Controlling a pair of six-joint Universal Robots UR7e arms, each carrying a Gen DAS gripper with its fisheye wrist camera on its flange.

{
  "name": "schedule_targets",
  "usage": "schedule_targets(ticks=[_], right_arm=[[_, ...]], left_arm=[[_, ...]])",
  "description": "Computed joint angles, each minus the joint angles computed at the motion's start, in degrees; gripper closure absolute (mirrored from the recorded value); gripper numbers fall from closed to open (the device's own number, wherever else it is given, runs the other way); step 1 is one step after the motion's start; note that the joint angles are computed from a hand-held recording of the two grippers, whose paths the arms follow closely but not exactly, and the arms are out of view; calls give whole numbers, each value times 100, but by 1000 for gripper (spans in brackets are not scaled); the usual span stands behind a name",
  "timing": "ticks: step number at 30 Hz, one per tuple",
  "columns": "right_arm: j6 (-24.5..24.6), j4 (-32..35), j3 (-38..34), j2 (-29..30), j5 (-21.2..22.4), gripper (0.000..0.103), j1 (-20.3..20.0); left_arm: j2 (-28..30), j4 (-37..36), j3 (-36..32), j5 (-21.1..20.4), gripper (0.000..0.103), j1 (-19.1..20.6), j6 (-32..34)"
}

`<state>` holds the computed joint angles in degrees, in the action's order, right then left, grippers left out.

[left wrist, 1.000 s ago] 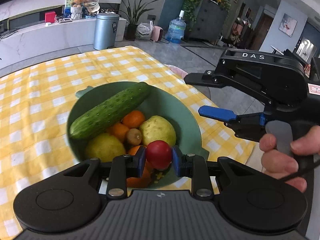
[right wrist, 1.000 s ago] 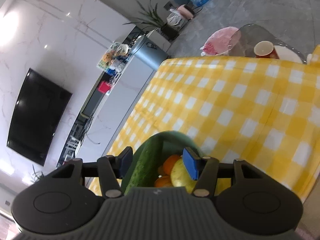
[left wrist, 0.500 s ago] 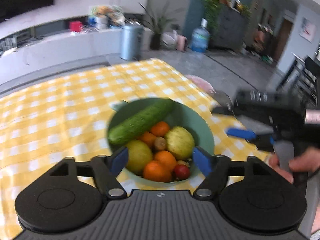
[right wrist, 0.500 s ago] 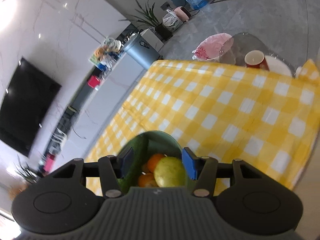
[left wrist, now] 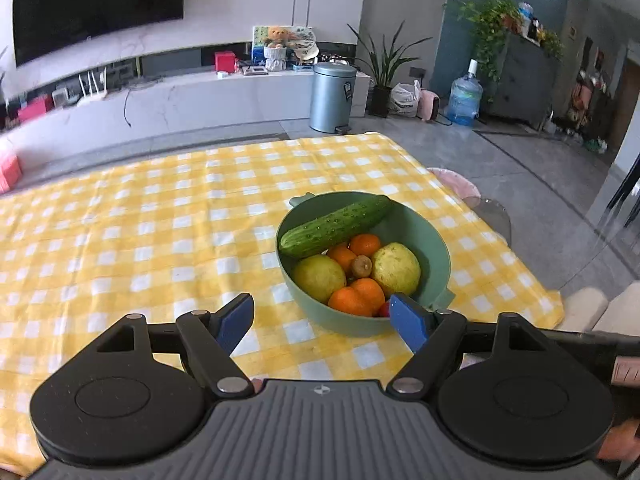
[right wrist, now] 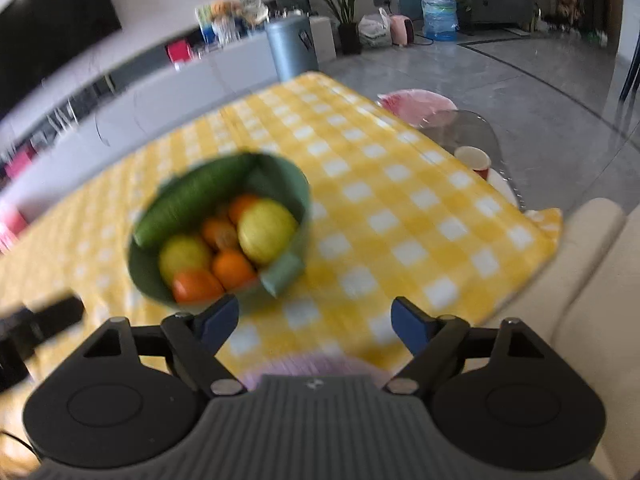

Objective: Organize fruits

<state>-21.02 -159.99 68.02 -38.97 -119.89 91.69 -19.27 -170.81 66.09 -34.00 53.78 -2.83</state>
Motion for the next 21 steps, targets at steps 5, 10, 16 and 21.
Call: schedule_targets(ticks=[5, 10, 16, 21], right_arm=[[-379, 130, 406, -219, -89, 18, -19], [-791, 169, 553, -301, -88, 17, 45], [-1113, -93, 733, -331, -300, 17, 116], [-1137, -292, 863, -385, -286, 17, 103]], left_arm=[[93, 365, -32, 307, 13, -88, -528], [63, 398, 128, -86, 14, -106, -598], [58, 761, 212, -111, 14, -105, -1625], [-10, 989, 255, -121, 14, -141, -1774]])
